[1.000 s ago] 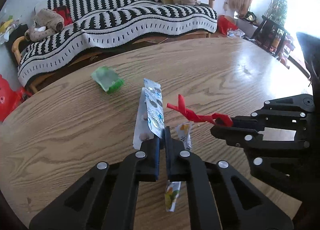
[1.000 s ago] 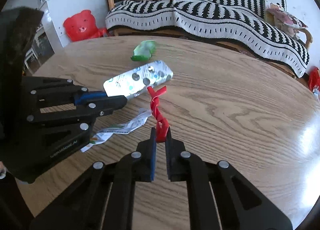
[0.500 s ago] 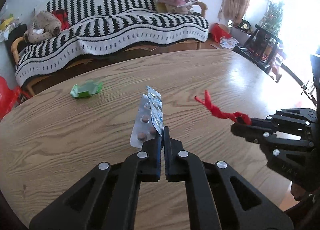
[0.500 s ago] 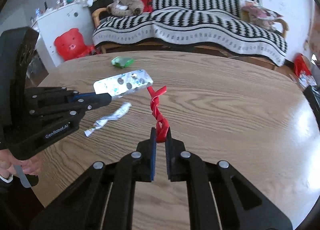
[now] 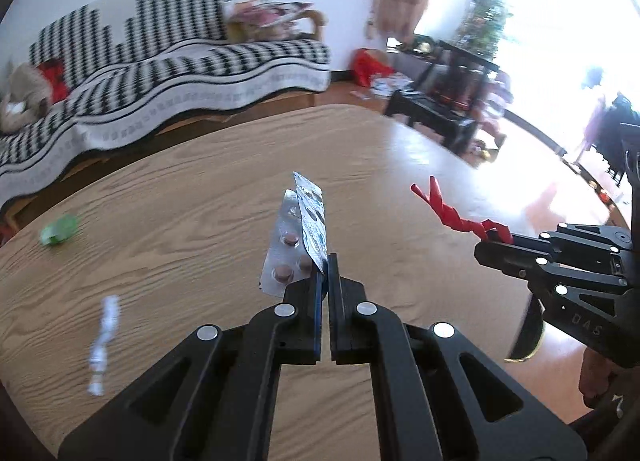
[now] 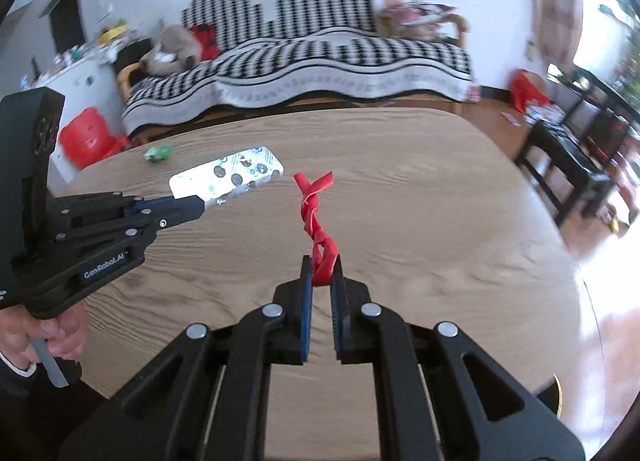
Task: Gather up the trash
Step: 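Carry the blister pack and red ribbon over the bin and open both tools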
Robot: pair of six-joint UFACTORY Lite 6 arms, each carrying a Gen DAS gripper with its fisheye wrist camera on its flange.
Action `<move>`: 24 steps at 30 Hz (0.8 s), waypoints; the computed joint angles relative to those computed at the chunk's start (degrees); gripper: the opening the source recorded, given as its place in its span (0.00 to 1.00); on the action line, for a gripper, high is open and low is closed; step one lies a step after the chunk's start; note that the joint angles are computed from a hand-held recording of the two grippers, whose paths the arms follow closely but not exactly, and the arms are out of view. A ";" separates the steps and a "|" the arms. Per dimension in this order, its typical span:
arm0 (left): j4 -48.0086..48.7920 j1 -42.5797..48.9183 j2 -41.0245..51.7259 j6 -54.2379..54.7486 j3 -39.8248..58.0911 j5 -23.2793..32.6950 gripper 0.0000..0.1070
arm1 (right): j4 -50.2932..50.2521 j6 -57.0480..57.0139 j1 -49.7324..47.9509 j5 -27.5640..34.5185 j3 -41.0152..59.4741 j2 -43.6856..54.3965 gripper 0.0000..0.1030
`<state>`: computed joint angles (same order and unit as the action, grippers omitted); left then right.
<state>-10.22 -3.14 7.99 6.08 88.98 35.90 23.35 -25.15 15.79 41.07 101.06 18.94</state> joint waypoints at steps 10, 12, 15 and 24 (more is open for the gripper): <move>8.22 -20.77 10.99 -13.97 10.44 -0.62 0.01 | 11.44 -17.54 -24.98 4.41 -15.35 -11.97 0.09; 7.84 -23.39 13.11 -14.51 12.78 -0.54 0.01 | 13.65 -21.04 -30.57 5.96 -16.80 -12.94 0.09; 6.59 -28.02 16.66 -15.00 16.48 -0.51 0.01 | 16.02 -24.80 -38.50 8.90 -17.04 -12.16 0.09; 7.76 -39.16 32.86 -17.67 33.20 2.79 0.01 | 14.01 -26.47 -56.47 14.45 -13.73 -3.08 0.09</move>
<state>-2.47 -42.30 40.85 -11.59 122.18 38.69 37.36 -51.62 -40.68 55.52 87.34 15.86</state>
